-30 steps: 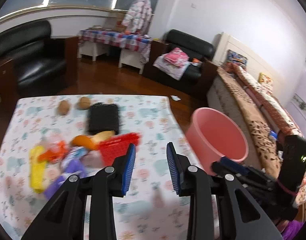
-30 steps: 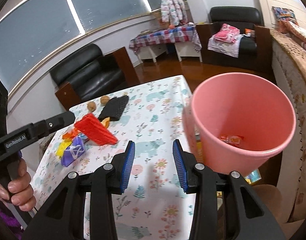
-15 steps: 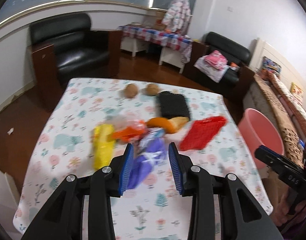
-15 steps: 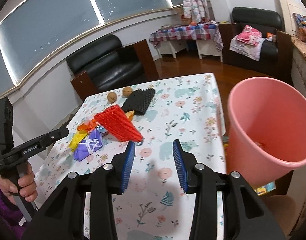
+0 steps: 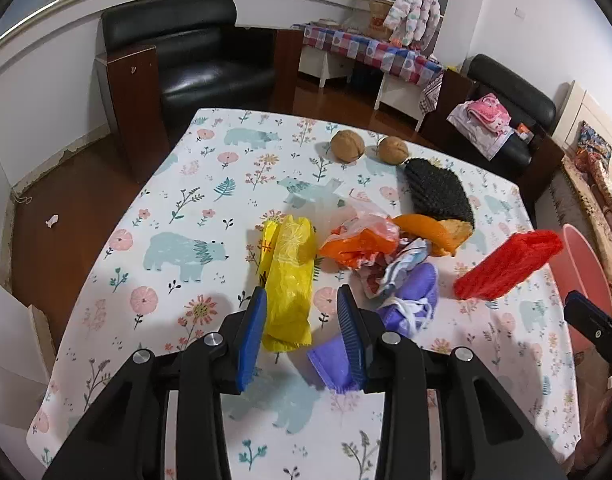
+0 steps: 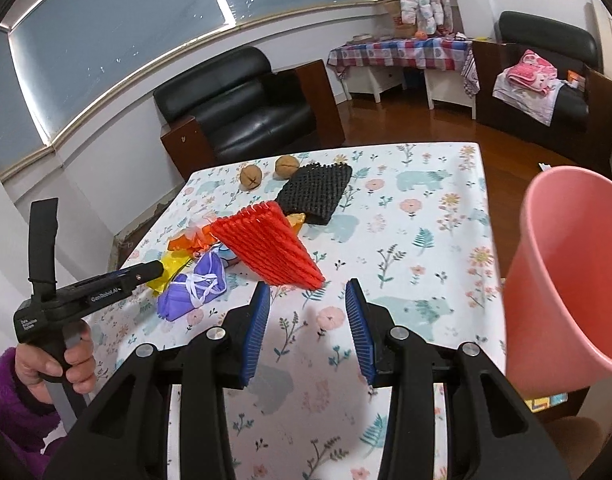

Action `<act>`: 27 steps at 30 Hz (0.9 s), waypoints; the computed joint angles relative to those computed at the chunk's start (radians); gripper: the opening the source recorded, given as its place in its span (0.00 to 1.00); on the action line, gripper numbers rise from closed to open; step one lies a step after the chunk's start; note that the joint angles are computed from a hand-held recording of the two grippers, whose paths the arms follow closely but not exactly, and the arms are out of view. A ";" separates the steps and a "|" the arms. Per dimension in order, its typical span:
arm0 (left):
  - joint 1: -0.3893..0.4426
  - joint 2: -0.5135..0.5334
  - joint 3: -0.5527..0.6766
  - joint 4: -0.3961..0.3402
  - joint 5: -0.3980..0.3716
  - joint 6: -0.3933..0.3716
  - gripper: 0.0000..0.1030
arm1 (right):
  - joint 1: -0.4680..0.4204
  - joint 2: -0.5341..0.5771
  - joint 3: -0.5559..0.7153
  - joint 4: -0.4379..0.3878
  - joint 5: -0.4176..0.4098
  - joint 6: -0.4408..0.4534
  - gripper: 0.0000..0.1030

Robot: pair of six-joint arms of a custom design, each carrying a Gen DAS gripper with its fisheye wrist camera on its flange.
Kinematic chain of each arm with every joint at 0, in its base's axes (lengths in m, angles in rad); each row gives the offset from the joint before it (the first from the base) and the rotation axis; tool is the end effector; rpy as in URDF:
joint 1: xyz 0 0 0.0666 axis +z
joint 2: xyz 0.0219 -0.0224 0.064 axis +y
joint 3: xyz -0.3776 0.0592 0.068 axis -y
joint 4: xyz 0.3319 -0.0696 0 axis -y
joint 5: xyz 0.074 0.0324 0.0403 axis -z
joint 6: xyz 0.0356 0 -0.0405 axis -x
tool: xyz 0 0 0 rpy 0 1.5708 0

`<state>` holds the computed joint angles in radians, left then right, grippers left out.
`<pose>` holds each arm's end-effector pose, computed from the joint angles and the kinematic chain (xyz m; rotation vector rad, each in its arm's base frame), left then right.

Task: Collect trash
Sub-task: 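Grasp the yellow plastic bag with the left tool while the right grasps the red foam net, then carry the yellow bag and red net over the pink bucket with both tools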

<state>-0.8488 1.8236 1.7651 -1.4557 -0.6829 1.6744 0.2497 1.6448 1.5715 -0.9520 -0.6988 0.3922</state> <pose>0.3596 -0.3750 0.3583 -1.0125 2.2500 0.2003 0.4799 0.1456 0.3912 -1.0021 2.2288 0.8351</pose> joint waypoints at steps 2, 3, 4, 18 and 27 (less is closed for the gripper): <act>0.011 0.003 -0.009 0.004 0.011 -0.008 0.35 | 0.015 0.012 0.012 0.000 0.008 -0.001 0.39; 0.014 0.004 -0.011 0.007 0.016 -0.011 0.35 | 0.023 0.020 0.022 -0.002 0.012 -0.002 0.39; 0.018 0.001 -0.020 0.016 0.022 -0.014 0.35 | 0.027 0.024 0.025 -0.002 0.012 -0.002 0.39; 0.015 -0.034 -0.091 0.065 0.014 -0.032 0.14 | 0.097 0.099 0.087 -0.006 0.041 -0.009 0.39; -0.020 -0.083 -0.091 0.088 -0.053 -0.009 0.13 | 0.064 0.083 0.091 -0.040 -0.001 -0.055 0.12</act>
